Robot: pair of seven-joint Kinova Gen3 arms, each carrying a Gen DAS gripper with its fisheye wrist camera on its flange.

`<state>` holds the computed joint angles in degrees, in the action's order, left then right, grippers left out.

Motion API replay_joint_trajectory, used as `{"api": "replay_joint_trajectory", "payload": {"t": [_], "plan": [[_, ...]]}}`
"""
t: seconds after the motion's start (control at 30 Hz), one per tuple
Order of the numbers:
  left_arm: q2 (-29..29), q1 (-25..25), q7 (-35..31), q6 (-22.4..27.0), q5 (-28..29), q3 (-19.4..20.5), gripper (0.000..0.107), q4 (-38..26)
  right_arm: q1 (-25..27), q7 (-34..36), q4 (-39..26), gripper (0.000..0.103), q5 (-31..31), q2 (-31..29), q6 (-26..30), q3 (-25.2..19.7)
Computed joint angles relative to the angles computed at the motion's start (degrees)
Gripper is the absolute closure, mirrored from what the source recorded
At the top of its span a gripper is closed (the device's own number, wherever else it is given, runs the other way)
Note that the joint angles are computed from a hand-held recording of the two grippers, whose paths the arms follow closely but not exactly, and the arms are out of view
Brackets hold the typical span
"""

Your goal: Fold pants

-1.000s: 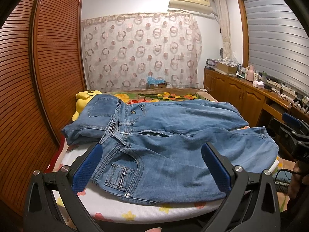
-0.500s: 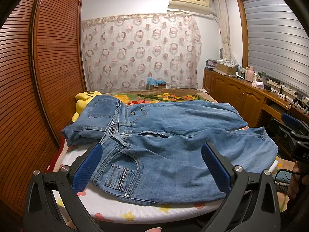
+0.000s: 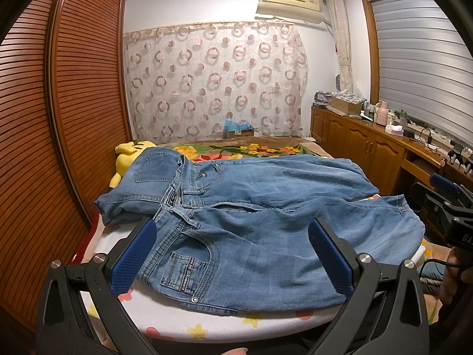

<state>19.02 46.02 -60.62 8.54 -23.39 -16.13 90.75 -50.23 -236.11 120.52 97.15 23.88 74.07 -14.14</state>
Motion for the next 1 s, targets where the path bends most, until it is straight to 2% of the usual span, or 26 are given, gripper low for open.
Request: {"api": "replay_joint_trajectory", "payload": {"t": [0.37, 0.47, 0.63, 0.8, 0.93, 1.0], "plan": [[-0.54, 0.62, -0.11, 0.7, 0.18, -0.27, 0.005, -0.08, -0.03, -0.14, 0.18, 0.0, -0.03, -0.07, 0.09, -0.1], [-1.15, -0.83, -0.36, 2.51, -0.2, 1.83, 0.005, -1.32, -0.05, -0.24, 0.2, 0.0, 0.02, -0.04, 0.11, -0.09], [-1.18, -1.26, 1.91, 2.66, -2.53, 2.55, 0.005, -1.33, 0.14, 0.17, 0.05, 0.0, -0.12, -0.34, -0.44, -0.15], [-1.25, -2.93, 2.52, 4.61, -3.43, 5.26, 0.005, -2.48, 0.53, -0.05, 0.26, 0.0, -0.47, -0.57, -1.17, -0.17], [-0.71, -3.08, 3.77, 4.15, -4.68, 5.3, 0.005, -2.22, 0.18, -0.17, -0.12, 0.0, -1.13, -0.35, -1.17, -0.29], [-0.06, -5.63, 2.18, 4.6, -3.45, 7.93, 0.005, -2.83, 0.42, 0.11, -0.39, 0.0, -1.43, -0.38, -1.98, -0.2]]}}
